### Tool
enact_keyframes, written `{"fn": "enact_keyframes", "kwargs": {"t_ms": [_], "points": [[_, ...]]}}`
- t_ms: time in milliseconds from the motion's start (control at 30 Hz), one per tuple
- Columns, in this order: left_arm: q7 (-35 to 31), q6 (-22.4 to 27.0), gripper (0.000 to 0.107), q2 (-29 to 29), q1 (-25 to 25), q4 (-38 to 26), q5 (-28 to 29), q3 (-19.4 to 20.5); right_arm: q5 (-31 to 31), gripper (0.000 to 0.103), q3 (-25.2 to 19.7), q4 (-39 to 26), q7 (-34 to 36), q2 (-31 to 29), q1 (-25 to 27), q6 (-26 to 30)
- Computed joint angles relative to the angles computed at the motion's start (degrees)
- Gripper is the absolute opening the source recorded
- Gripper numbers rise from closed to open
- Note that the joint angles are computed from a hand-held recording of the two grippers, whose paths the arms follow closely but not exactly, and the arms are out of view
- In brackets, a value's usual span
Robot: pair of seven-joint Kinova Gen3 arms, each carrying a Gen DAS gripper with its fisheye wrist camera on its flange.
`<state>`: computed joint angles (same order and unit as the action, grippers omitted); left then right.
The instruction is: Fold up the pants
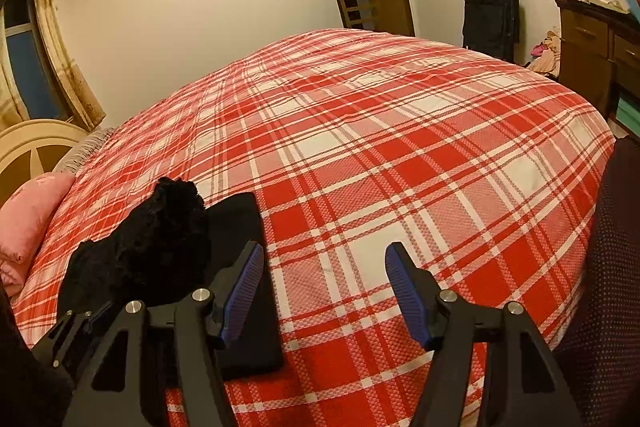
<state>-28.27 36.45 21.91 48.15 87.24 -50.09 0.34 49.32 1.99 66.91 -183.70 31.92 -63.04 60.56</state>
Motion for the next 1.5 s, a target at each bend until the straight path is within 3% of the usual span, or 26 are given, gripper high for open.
{"fn": "enact_keyframes", "kwargs": {"t_ms": [100, 167, 267, 300, 333, 400, 500, 567, 633, 733, 800, 833, 933, 1033, 1167, 1267, 1367, 1500], "points": [[-6.0, -1.3, 0.068, -0.8, -1.9, 0.8, 2.5, 2.6, -2.2, 0.065, 4.2, 2.1, 0.6, -1.3, -1.9, -4.0], [-10.6, -2.1, 0.073, -2.2, -2.3, 2.0, 2.6, 3.4, -0.2, 0.065, 3.4, 5.6, -2.2, -3.3, -1.0, -8.6], [-11.7, -1.0, 0.085, -5.6, -0.9, 5.2, -0.4, 2.1, 6.6, 0.066, -3.5, 10.0, -8.6, -6.3, 4.5, -15.6], [-11.0, -1.1, 0.093, -7.4, -1.5, 6.7, -0.8, 2.2, 7.9, 0.068, -6.1, 10.5, -9.5, -6.8, 6.9, -18.0], [-10.3, -1.8, 0.099, -9.4, -3.2, 8.5, -0.6, 3.0, 8.2, 0.074, -8.8, 10.3, -9.5, -6.8, 9.5, -20.3], [-6.9, -3.8, 0.102, -13.6, -7.8, 12.1, -0.7, 5.3, 7.3, 0.077, -14.1, 8.3, -6.8, -5.2, 14.5, -24.2], [0.1, -2.4, 0.103, -16.6, -8.5, 13.8, -0.3, 1.9, 7.7, 0.077, -22.0, 2.5, 0.2, 0.0, 19.6, -23.2], [4.4, 2.3, 0.103, -15.4, -7.4, 12.2, 0.7, -1.3, 8.7, 0.077, -27.3, -2.4, 4.9, 3.9, 21.0, -18.8], [5.7, 6.3, 0.103, -13.8, -10.4, 10.1, 4.5, -0.9, 8.9, 0.077, -29.5, -6.7, 9.5, 7.2, 20.2, -14.2], [9.5, 5.7, 0.103, -13.8, -17.2, 10.8, 7.5, 3.2, 4.3, 0.076, -27.8, -11.8, 16.0, 10.2, 17.5, -9.0], [12.2, 4.8, 0.103, -13.8, -18.5, 11.8, 7.2, 3.9, 2.8, 0.057, -24.4, -12.8, 19.1, 10.4, 15.0, -8.1], [13.3, 4.9, 0.103, -13.8, -18.6, 12.4, 6.3, 4.3, 1.6, 0.038, -24.2, -13.4, 21.5, 10.6, 14.7, -8.9], [12.9, 6.9, 0.103, -12.7, -18.7, 11.4, 5.1, 5.5, -4.0, 0.028, -18.1, -16.5, 28.2, 11.1, 11.1, -7.7], [12.8, 7.4, 0.103, -12.1, -18.7, 10.8, 4.9, 5.6, -9.4, 0.015, -11.2, -15.5, 31.2, 9.8, 8.2, -9.8], [12.8, 6.6, 0.103, -12.4, -19.7, 10.4, 5.7, 5.2, -12.6, 0.007, -1.2, -11.4, 32.5, 6.4, 2.7, -14.5], [13.6, 7.6, 0.103, -12.5, -19.5, 9.8, 4.8, 5.0, -11.3, 0.007, 3.8, -8.9, 32.1, 4.1, -0.9, -15.1], [14.0, 8.1, 0.103, -12.6, -19.5, 9.4, 3.9, 5.1, -9.8, 0.007, 4.2, -7.5, 31.5, 3.5, -1.3, -12.9], [13.3, 9.7, 0.103, -11.1, -19.1, 7.9, 3.3, 5.4, -13.9, 0.009, -0.2, -7.7, 34.5, 5.9, 3.0, -11.6]]}}
